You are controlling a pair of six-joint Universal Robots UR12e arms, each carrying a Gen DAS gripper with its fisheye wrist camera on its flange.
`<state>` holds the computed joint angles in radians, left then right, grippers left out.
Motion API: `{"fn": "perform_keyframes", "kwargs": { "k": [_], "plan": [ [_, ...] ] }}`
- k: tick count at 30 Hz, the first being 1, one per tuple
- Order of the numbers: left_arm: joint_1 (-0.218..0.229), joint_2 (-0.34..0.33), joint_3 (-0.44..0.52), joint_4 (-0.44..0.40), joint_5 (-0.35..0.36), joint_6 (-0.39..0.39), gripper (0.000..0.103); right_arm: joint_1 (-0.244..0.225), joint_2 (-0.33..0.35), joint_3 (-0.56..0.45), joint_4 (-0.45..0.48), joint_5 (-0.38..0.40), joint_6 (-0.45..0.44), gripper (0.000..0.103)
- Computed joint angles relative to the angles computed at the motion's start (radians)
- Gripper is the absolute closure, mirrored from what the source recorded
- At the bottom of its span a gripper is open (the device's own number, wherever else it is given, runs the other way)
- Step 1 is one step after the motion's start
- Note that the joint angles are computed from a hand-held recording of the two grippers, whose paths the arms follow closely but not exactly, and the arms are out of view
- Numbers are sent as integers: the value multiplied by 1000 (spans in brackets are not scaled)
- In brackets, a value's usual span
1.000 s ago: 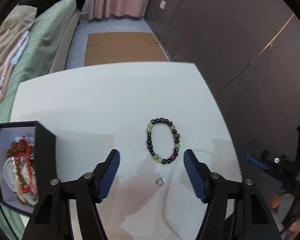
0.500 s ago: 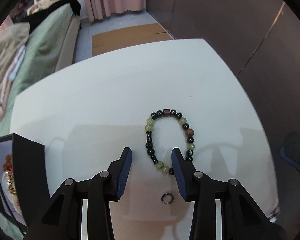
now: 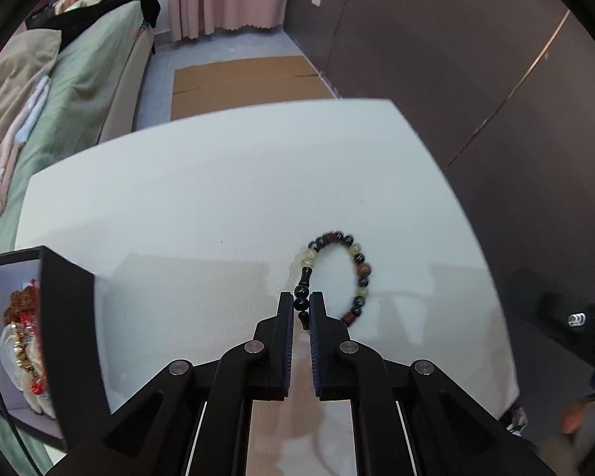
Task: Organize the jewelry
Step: 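Close the left tool on the dark bead bracelet and lift it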
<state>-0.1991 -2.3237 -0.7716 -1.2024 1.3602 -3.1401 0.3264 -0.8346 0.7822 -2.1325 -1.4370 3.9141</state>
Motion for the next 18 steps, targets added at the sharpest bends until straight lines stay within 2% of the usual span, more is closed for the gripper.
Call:
{"fn": "perform_keyframes", "kwargs": {
  "k": [3, 8, 11, 13, 18],
  "plan": [
    [6, 10, 0, 11, -25, -2, 96, 3, 6, -11, 3, 5, -15, 13],
    [11, 25, -5, 35, -37, 1, 96, -1, 6, 2, -30, 73, -38, 13],
    [18, 42, -24, 55, -41, -5, 96, 0, 23, -28, 19, 105, -80, 15],
    [23, 54, -38, 68, -42, -9, 96, -3, 32, -36, 31, 149, -93, 27],
    [36, 77, -67, 89, -53, -11, 96, 9, 63, -95, 97, 177, -172, 42]
  ]
}}
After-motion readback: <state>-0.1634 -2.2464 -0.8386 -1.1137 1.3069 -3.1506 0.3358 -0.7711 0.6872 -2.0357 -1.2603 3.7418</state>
